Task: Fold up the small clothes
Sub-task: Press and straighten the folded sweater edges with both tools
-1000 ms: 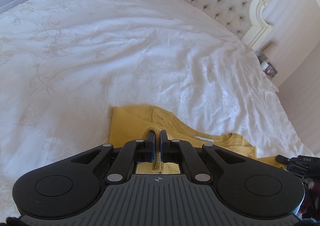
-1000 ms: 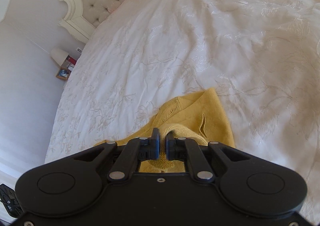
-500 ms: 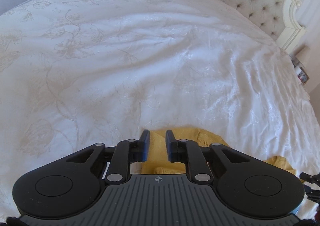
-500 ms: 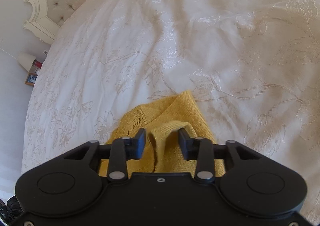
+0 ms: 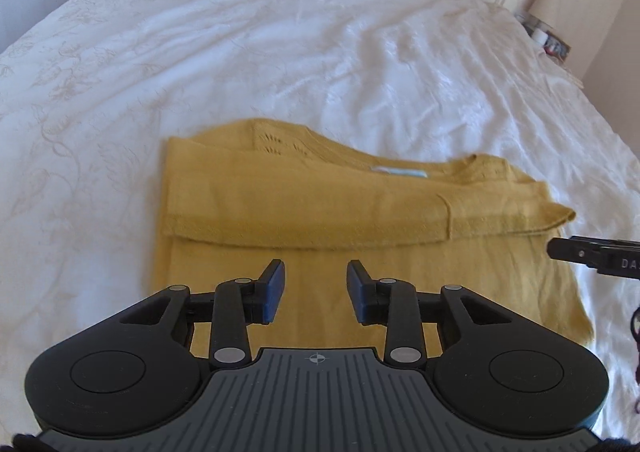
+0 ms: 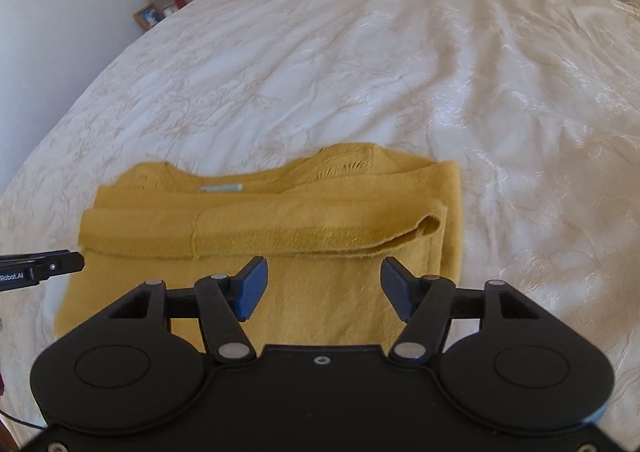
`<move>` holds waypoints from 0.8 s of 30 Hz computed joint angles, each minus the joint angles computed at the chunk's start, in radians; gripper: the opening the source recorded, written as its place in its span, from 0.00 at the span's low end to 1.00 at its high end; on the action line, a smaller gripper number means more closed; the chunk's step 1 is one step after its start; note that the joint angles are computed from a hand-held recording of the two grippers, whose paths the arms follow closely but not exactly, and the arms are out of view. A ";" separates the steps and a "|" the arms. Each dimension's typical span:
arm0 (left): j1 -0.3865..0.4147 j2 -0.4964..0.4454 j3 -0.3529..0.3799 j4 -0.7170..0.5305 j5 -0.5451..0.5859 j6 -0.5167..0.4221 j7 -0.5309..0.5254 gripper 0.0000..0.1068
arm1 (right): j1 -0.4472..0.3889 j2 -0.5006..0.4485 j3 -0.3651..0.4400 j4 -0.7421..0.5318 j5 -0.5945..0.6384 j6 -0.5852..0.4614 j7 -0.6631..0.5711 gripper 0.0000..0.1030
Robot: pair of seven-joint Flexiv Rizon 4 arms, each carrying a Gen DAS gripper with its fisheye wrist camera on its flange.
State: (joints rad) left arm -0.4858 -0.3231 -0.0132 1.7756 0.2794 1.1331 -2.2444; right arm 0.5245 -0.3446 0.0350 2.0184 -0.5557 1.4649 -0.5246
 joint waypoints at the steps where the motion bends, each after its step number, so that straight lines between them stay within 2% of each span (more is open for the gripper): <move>1: -0.003 -0.014 -0.005 -0.007 -0.002 -0.005 -0.001 0.31 | -0.012 -0.008 0.026 -0.010 0.014 -0.013 -0.028 0.65; 4: -0.012 -0.053 -0.007 -0.041 -0.002 -0.025 0.011 0.31 | -0.019 -0.034 0.061 -0.040 0.031 -0.049 -0.100 0.65; 7: -0.002 -0.095 -0.013 -0.079 -0.021 -0.046 0.069 0.31 | -0.034 -0.077 0.095 -0.093 0.070 -0.089 -0.179 0.65; 14: 0.025 -0.214 0.018 -0.228 -0.060 -0.055 0.175 0.31 | -0.036 -0.196 0.073 -0.254 0.108 -0.157 -0.299 0.65; 20: 0.026 -0.287 0.063 -0.359 -0.075 -0.103 0.200 0.32 | -0.055 -0.264 0.067 -0.385 0.175 -0.218 -0.332 0.66; 24: 0.012 -0.289 0.095 -0.407 -0.057 -0.148 0.166 0.32 | -0.050 -0.253 0.037 -0.383 0.202 -0.215 -0.287 0.66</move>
State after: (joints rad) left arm -0.4739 -0.6122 0.0819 1.3685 0.2224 0.9849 -2.0783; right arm 0.4748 -0.5972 0.0715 1.6359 -0.3540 1.2495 -0.8121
